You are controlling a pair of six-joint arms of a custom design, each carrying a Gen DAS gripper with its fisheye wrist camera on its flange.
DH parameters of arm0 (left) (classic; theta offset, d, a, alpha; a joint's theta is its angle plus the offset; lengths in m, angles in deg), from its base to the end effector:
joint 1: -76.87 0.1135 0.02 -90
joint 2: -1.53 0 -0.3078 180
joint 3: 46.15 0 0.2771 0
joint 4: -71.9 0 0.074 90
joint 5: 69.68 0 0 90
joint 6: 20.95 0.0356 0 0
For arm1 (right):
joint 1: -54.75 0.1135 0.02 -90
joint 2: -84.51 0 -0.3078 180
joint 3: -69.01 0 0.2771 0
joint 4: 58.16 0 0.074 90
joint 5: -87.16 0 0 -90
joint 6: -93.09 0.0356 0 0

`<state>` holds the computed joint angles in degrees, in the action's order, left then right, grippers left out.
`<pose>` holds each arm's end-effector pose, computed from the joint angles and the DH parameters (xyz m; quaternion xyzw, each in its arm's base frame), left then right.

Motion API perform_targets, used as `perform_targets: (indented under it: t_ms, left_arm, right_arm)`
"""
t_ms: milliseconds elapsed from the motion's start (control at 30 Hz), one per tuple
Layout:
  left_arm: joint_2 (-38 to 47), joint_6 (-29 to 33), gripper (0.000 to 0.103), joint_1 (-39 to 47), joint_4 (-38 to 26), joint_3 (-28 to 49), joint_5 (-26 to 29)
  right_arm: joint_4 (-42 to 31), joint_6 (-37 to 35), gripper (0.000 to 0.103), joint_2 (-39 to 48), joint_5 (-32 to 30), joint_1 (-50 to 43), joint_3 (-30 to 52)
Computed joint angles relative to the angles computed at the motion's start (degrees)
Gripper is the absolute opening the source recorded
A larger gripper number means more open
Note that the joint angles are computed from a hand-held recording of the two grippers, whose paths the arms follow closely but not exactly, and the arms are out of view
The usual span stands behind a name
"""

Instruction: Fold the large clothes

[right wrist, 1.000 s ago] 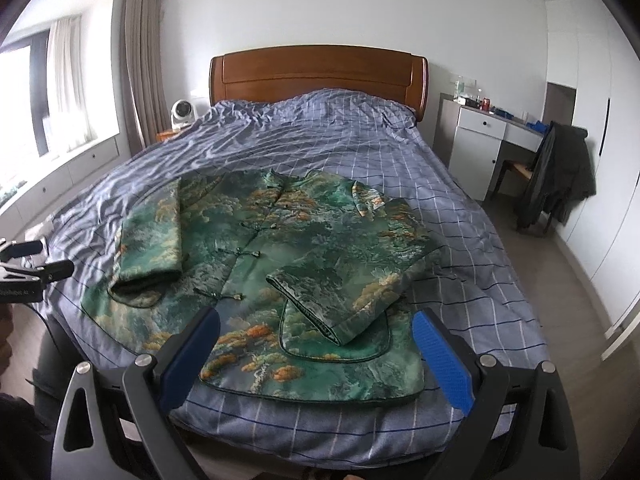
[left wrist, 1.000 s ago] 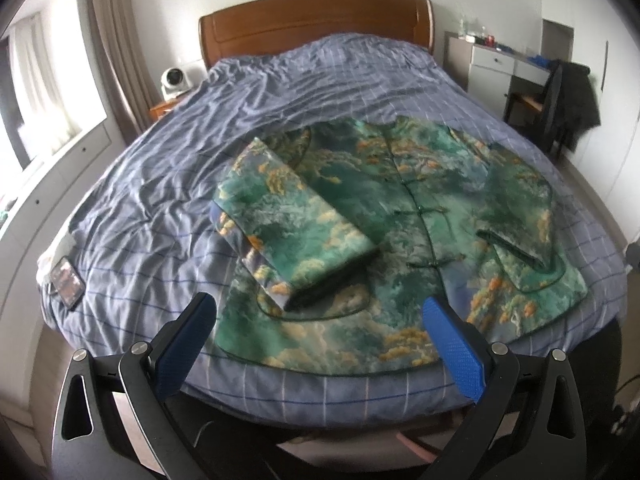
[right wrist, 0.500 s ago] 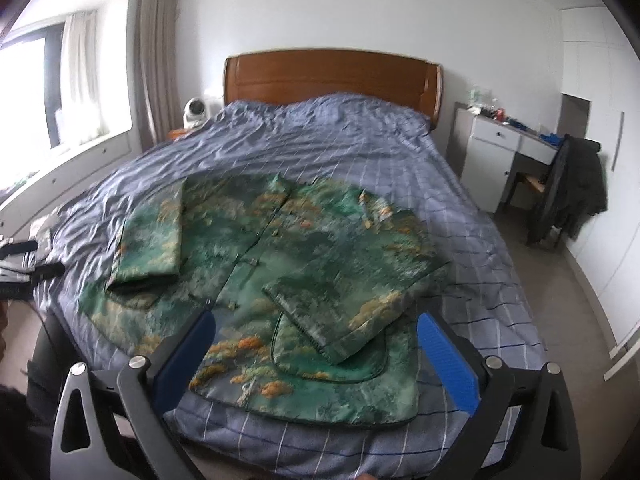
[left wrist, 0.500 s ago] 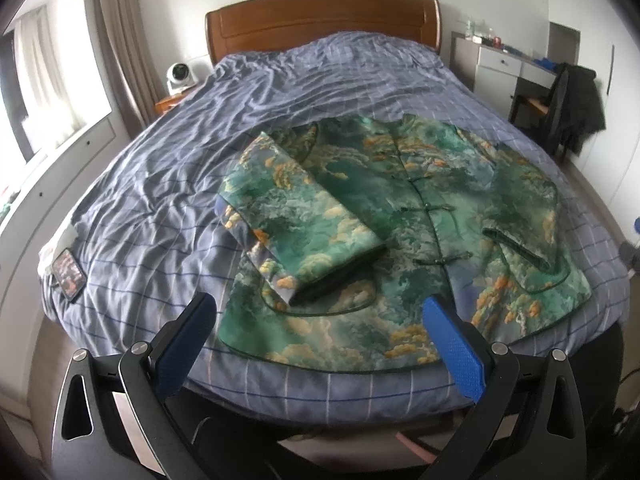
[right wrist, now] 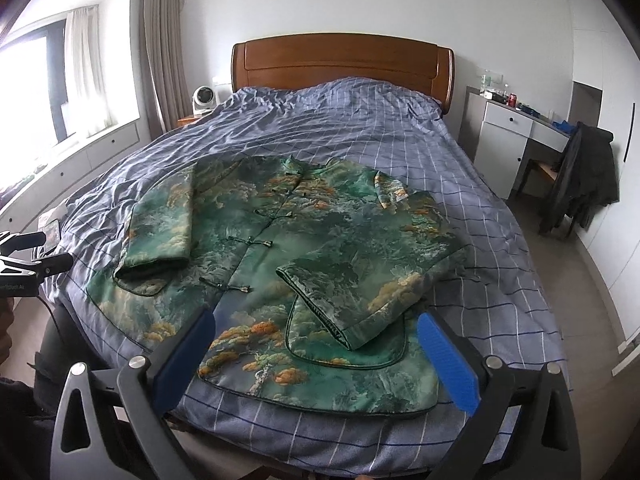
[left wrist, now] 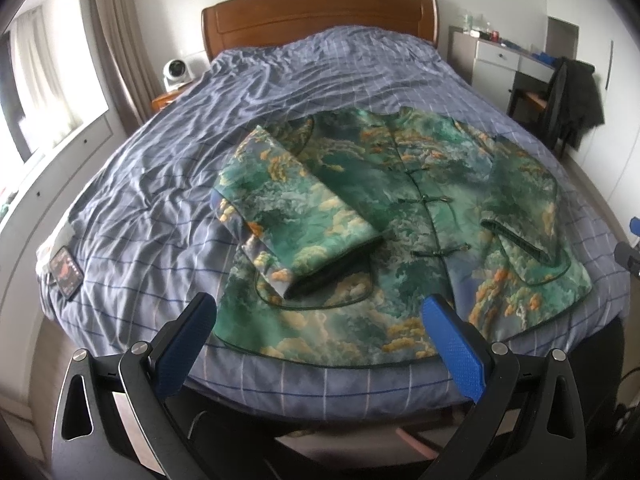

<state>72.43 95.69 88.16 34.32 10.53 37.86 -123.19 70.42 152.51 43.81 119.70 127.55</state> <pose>0.2518 0.0393 0.2515 0.1742 0.9189 -0.0312 0.3527 0.1100 0.1742 0.2585 0.0723 0.9086 -0.0454 0.4089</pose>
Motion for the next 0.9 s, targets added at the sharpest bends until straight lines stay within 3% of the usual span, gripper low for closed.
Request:
perform_targets:
  t_ms: [267,400,533,700,900]
  left_arm:
    - [0.08,0.21,0.103,0.86,1.0,-0.54,0.87]
    - [0.85,0.05,0.103,1.83,1.12,-0.6,1.67]
    - [0.74,0.16,0.103,2.02,0.76,-0.57,1.86]
    - [-0.09,0.4,0.103,1.63,0.97,-1.0,0.7]
    - [0.32,0.52,0.103,4.83,0.28,-0.41,0.5]
  right_arm:
    - [-1.29,-1.55,0.103,1.49,0.32,-0.32,0.81]
    - [1.19,-12.29,0.103,-0.15,0.23,-5.89,-0.27]
    - [11.15,-28.6,0.103,0.36,-8.48,-17.36,-3.33]
    - [28.01,-45.48,0.103,12.36,-19.24,-25.86,-5.8]
    - [41.3,-55.06,0.098,29.33,-24.16,-32.46,-4.36]
